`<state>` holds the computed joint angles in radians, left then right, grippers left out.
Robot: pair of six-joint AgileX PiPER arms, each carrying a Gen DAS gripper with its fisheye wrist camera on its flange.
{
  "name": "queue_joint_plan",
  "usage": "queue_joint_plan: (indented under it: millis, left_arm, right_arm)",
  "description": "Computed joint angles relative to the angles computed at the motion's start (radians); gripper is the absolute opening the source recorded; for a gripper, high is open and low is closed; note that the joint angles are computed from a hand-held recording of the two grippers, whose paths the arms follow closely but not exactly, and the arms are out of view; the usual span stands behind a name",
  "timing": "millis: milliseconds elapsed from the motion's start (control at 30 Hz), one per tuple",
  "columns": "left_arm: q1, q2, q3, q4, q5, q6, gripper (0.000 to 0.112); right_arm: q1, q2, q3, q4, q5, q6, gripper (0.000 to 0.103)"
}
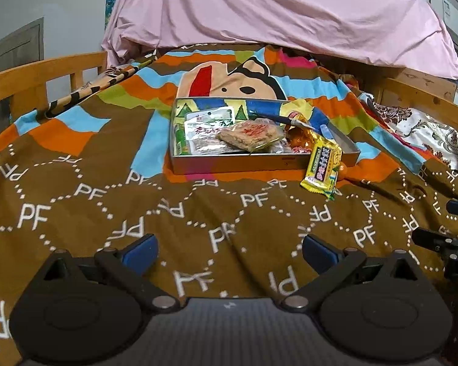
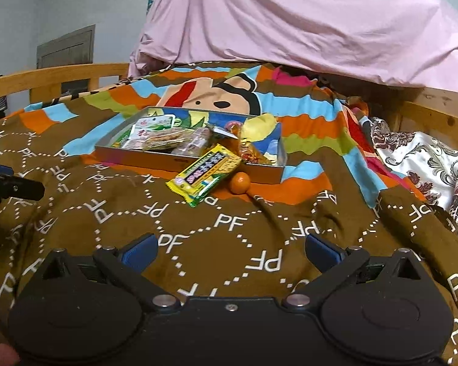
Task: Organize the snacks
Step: 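Move the left gripper to the yellow wafer bar while the right approaches the mandarin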
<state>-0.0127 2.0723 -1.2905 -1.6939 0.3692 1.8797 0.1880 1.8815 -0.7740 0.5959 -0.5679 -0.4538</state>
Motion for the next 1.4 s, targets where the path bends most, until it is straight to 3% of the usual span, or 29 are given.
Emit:
queue_joint_plan:
  millis: [333, 767, 1000, 1200, 1400]
  left_arm:
    - [-0.059, 0.087, -0.141, 0.127, 0.015, -0.183, 0.103]
    - [-0.165, 0.260, -0.496, 0.608, 0.011, -0.677, 0.103]
    - [-0.199, 0.334, -0.645, 0.791, 0.028, -0.869, 0.103]
    - [-0.212, 0.413, -0.785, 0.892, 0.073, -0.983, 0.103]
    - [-0.228, 0.508, -0.950, 1.001, 0.129, -1.101, 0.103]
  right_arm:
    - [-0.060, 0.052, -0.087, 0.001, 0.039, -0.045, 0.102]
    - [-0.150, 0.138, -0.251, -0.041, 0.113, -0.119, 0.102]
    - [-0.162, 0.157, -0.299, -0.068, 0.127, -0.134, 0.102]
    - [-0.176, 0.178, -0.341, -0.115, 0.138, -0.135, 0.102]
    - [-0.188, 0.221, -0.433, -0.076, 0.176, -0.240, 0.102]
